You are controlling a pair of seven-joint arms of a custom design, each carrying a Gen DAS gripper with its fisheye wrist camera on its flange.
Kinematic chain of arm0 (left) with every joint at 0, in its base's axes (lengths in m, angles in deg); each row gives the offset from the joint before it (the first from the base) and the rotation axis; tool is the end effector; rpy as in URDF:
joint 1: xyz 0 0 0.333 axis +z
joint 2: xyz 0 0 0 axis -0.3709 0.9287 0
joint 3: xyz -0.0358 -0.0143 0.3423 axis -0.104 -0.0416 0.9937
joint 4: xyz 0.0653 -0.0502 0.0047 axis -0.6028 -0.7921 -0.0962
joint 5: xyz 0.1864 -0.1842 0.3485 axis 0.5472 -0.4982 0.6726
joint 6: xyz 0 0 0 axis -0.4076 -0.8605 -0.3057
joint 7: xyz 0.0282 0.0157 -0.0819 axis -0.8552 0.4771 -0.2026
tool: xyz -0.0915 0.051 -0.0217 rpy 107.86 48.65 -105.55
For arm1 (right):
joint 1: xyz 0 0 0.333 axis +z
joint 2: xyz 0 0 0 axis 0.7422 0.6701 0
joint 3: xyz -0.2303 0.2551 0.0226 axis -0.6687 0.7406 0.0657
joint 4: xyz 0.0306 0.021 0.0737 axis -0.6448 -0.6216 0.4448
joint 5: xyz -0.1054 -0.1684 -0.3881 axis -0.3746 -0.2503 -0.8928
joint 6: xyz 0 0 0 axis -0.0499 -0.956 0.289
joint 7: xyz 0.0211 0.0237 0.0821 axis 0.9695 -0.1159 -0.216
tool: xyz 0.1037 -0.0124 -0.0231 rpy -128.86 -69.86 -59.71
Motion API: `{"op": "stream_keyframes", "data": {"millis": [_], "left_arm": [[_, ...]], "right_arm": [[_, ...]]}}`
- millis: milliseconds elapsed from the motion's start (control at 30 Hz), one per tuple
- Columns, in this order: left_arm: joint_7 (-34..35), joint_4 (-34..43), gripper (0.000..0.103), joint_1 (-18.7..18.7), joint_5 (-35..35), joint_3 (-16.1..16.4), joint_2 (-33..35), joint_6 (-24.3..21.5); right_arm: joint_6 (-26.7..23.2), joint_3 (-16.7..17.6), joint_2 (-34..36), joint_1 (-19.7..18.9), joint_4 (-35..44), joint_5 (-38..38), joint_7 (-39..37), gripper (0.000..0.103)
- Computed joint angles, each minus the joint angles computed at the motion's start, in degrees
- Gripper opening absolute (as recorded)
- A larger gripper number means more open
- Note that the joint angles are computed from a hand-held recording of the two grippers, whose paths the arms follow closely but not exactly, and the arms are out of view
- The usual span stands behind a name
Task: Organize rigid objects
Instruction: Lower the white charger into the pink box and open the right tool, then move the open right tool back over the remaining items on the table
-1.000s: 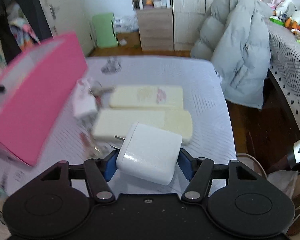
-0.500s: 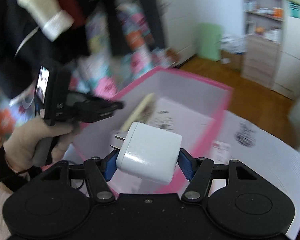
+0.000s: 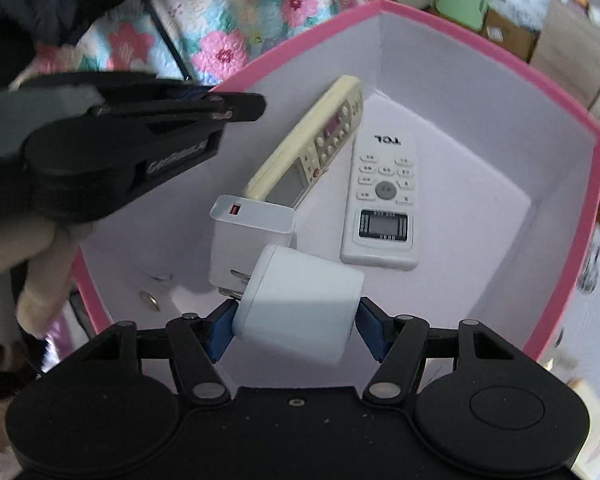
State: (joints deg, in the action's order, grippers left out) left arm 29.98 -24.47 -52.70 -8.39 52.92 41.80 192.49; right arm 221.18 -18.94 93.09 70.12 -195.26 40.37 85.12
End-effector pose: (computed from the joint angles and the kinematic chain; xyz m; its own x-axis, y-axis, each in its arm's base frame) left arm 0.6763 -0.4885 0.4912 -0.6124 -0.7889 -0.0513 -0.4900 0.4297 -0.7585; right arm 0.5895 0.3324 0.5225 0.0722 -0.9730 -0.2193 -0.9183 0.0210 -0.3954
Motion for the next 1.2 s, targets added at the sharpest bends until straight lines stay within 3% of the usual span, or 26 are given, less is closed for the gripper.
{"op": "stream_keyframes", "data": {"millis": [200,267,400,533,600,800,933,1033,1200], "left_arm": [[0.0,0.2,0.003,-0.1,0.2,0.2,0.1,-0.1],[0.3,0.6,0.003,0.2,-0.2,-0.2,0.4,-0.5],[-0.2,0.2,0.003,-0.3,0.5,0.5,0.2,-0.3],[-0.4,0.1,0.004,-0.4,0.8,0.5,0.1,-0.3],[-0.4,0.1,0.004,-0.4,0.9,0.6,0.1,-0.3],[-0.5,0.2,0.004,-0.4,1.2,0.5,0.1,-0.3],[-0.4,0.4,0.004,-0.4,1.3,0.5,0.3,-0.7],[-0.4,0.9,0.004,-0.5,1.4,0.6,0.5,-1.2],[-0.4,1.1,0.004,-0.5,1.5,0.5,0.6,-1.3]], "right_arm": [[13.4,-0.5,-10.6,-0.5,-11.7,0.6,3.6,0.069],[16.2,0.0,-15.2,-1.4,-15.9,-5.3,8.8,0.069],[16.3,3.5,-23.5,-6.6,-22.9,-22.5,23.4,0.069],[8.4,4.1,-29.0,-8.7,-27.5,-27.4,29.6,0.069],[7.2,2.2,-31.4,-7.9,-30.8,-25.6,29.4,0.069],[2.2,1.2,-35.1,-7.1,-36.4,-24.7,27.6,0.066],[-0.3,-0.6,-35.3,-3.7,-37.6,-21.4,18.3,0.064],[-5.2,-2.1,-34.5,-2.1,-36.7,-17.6,10.5,0.049],[-4.0,-3.3,-31.9,-1.7,-35.8,-15.0,1.1,0.05]]}}
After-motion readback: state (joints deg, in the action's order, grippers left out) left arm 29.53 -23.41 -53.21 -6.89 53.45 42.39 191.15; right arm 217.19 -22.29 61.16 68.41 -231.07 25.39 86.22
